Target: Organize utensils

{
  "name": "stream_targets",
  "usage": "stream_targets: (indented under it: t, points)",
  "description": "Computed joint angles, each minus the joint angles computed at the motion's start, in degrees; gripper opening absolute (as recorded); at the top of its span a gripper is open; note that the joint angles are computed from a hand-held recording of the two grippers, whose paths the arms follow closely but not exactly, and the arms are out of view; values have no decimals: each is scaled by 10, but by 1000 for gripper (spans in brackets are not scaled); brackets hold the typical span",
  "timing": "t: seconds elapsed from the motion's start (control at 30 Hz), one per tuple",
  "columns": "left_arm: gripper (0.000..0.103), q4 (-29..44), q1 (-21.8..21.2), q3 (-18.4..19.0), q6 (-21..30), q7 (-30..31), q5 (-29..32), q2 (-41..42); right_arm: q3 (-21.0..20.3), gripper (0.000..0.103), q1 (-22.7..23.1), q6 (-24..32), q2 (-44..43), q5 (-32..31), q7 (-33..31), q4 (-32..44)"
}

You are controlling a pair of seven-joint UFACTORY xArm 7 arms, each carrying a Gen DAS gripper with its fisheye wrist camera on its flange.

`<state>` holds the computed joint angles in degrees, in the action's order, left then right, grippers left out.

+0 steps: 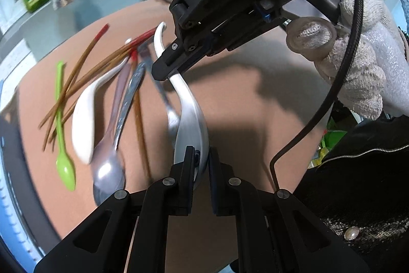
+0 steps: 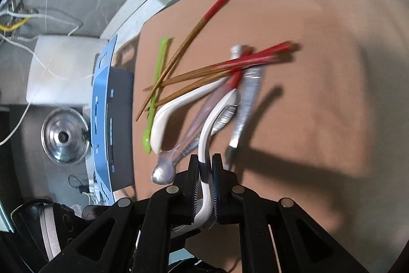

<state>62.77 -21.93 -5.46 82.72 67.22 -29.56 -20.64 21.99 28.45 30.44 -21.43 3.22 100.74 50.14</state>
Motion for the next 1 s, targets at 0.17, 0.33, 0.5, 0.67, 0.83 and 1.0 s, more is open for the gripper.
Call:
stream_targets:
  t: [0.17, 0.33, 0.5, 0.67, 0.83, 1.0]
  points:
    - [9, 27, 2, 5, 1, 9, -10, 14, 5, 9, -10, 31, -26, -15, 7, 7]
    - [9, 49, 17, 17, 7, 12, -18, 15, 9, 10, -27, 40, -9, -39, -1, 48]
    - [9, 76, 38, 33, 9, 11, -15, 17, 1, 10, -32, 35, 51, -61, -31, 115]
    - [9, 102, 66, 55, 15, 12, -8, 15, -16, 10, -20, 41, 156, -91, -76, 232]
    - [9, 128, 101, 74, 6, 18, 0, 36, -46, 10, 18, 67, 281, -110, -133, 385]
    - [9, 150, 138, 88, -6, 20, 10, 67, -69, 10, 64, 125, 437, -107, -199, 594]
